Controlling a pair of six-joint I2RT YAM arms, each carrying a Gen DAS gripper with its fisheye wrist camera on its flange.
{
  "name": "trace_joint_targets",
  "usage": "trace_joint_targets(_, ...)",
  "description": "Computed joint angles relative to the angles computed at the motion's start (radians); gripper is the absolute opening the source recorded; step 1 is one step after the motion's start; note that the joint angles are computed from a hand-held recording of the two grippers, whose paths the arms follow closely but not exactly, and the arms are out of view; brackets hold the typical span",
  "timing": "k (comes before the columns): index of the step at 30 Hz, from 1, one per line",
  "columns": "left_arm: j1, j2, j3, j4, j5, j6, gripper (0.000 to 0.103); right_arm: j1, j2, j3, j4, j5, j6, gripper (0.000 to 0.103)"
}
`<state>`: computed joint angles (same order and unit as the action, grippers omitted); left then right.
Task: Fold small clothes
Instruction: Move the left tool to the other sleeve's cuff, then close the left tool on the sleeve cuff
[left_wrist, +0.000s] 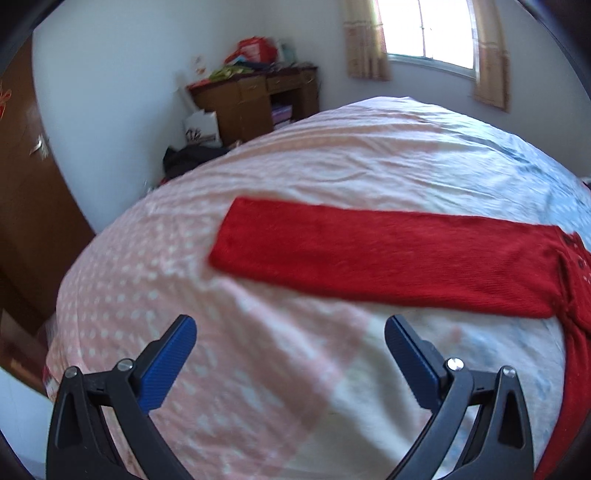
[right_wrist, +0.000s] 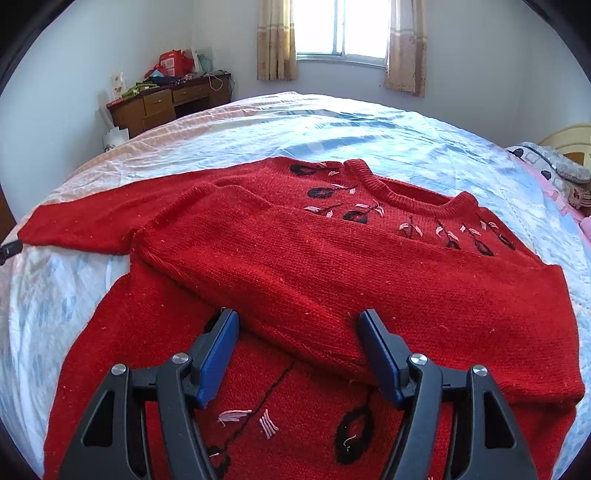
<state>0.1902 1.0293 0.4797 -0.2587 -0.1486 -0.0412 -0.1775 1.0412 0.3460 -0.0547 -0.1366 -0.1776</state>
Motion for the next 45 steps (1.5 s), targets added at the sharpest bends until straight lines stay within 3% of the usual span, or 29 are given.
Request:
trace_joint_targets(8,0.128,0.032,-0.004,-0.005,0.207,-0.085,0.103,-0.014,-0.015,-0.015,0.013,-0.027,-0.002,0.071)
trace_joint_targets(13,0.193,0.078,-0.002,0.048,0.327,-0.143,0.103,-0.007,-0.031,-0.027,0.019,-0.019,0.001,0.072)
trace_joint_targets(19,0.272,0.173,0.015,0.186,0.459,-0.222,0.103,-0.010,-0.039,-0.034,0.024,-0.023,0.000,0.072)
trace_joint_targets(25,0.419,0.335,0.045,0.403,0.658,-0.413,0.103,-0.011,-0.049,-0.040,0.026,-0.023,0.001,0.073)
trace_joint_targets(28,0.433,0.364,0.051,0.461,0.683,-0.463,0.102,-0.009,-0.050,-0.041,0.028,-0.021,0.001,0.073)
trace_joint_targets(33,0.417,0.369,0.039,0.496,0.673,-0.458,0.101,-0.008,-0.051,-0.041,0.029,-0.020,0.002,0.073)
trace_joint_targets(36,0.440,0.366,0.030,0.502,0.684,-0.450,0.091,-0.008,-0.051,-0.041,0.028,-0.020,0.002,0.073)
trace_joint_targets(41,0.519,0.422,0.050,0.506,0.770,-0.439,0.055,-0.008,-0.052,-0.041,0.028,-0.019,0.002,0.073)
trace_joint_targets(45,0.542,0.448,0.063,0.504,0.799,-0.429,0.048,-0.007,-0.052,-0.042,0.029,-0.019,0.001,0.073)
